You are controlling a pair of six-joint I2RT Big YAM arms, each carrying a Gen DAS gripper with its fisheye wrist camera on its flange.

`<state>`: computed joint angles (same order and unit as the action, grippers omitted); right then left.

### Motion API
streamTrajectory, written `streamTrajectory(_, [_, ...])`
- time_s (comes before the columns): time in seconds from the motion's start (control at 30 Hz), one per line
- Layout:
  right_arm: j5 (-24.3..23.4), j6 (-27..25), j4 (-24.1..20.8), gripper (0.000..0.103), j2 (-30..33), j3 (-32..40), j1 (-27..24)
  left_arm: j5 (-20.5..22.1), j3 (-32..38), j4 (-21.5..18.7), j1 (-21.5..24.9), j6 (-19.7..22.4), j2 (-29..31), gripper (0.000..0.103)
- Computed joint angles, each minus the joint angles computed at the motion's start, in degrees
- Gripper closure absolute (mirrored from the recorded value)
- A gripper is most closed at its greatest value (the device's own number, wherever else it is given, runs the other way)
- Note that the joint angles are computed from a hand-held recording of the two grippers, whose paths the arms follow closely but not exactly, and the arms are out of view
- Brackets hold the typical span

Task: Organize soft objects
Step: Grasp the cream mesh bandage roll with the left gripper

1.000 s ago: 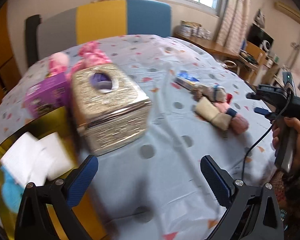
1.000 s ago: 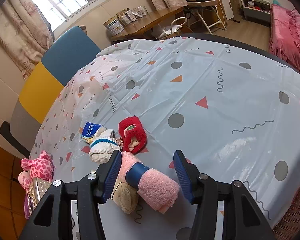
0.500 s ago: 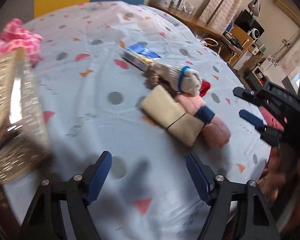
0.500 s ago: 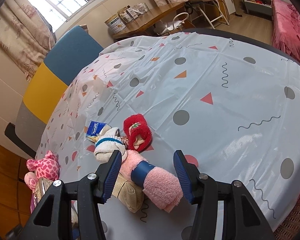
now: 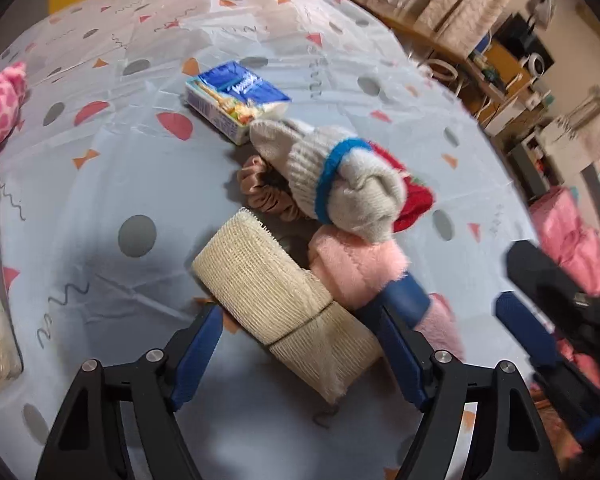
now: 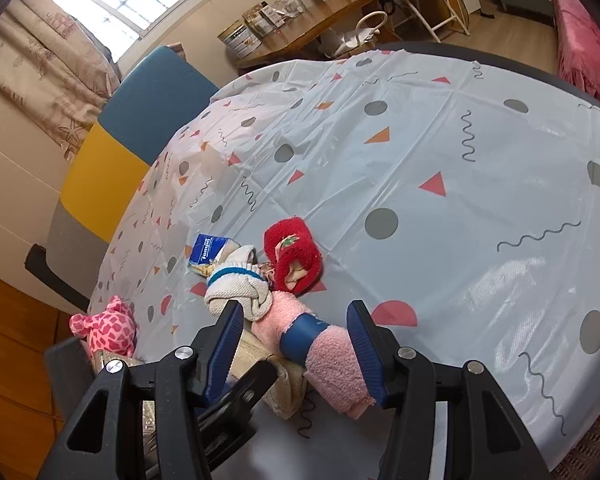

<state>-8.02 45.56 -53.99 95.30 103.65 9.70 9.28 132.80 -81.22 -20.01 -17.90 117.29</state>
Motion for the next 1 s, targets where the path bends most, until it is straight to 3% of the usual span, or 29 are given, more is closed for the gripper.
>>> streamTrajectory(0.1, [-1.02, 0.27, 0.08, 0.048, 0.04, -0.15, -0.12, -0.35, -1.66, 0.86, 0.11, 2.07, -0.13, 0.027])
streamTrajectory(0.27, [-2.46, 1.66, 0.45, 0.048, -0.11, -0.77, -0.51, -2.63, -11.19, 4.51, 1.16, 10.46, -6.14, 0.027])
streamTrajectory(0.4, [-2.41, 1.79, 0.58, 0.048, -0.30, -0.95, -0.46, -1.79, -14.17, 5.02, 3.17, 11.89, -8.17, 0.028])
streamTrajectory(0.53, [-1.69, 1.30, -0.34, 0.048, -0.09, -0.46, -0.25, -1.56, -14.17, 4.52, 3.72, 12.90, -8.63, 0.028])
streamTrajectory(0.77, [-1.33, 0.96, -1.62, 0.048, 0.49, 0.29, -0.18, -6.56, -11.54, 5.27, 1.27, 18.10, -7.07, 0.028])
streamTrajectory(0.93, [-1.26, 0.81, -1.76, 0.048, 0.65, 0.42, -0.13, -8.24, -8.81, 3.99, 1.02, 17.83, -4.21, 0.028])
streamTrajectory(1.0, [-1.47, 0.91, -1.78, 0.048, 0.79, 0.49, -0.16, -8.54, -9.81, 5.78, 1.12, 17.72, -4.51, 0.032])
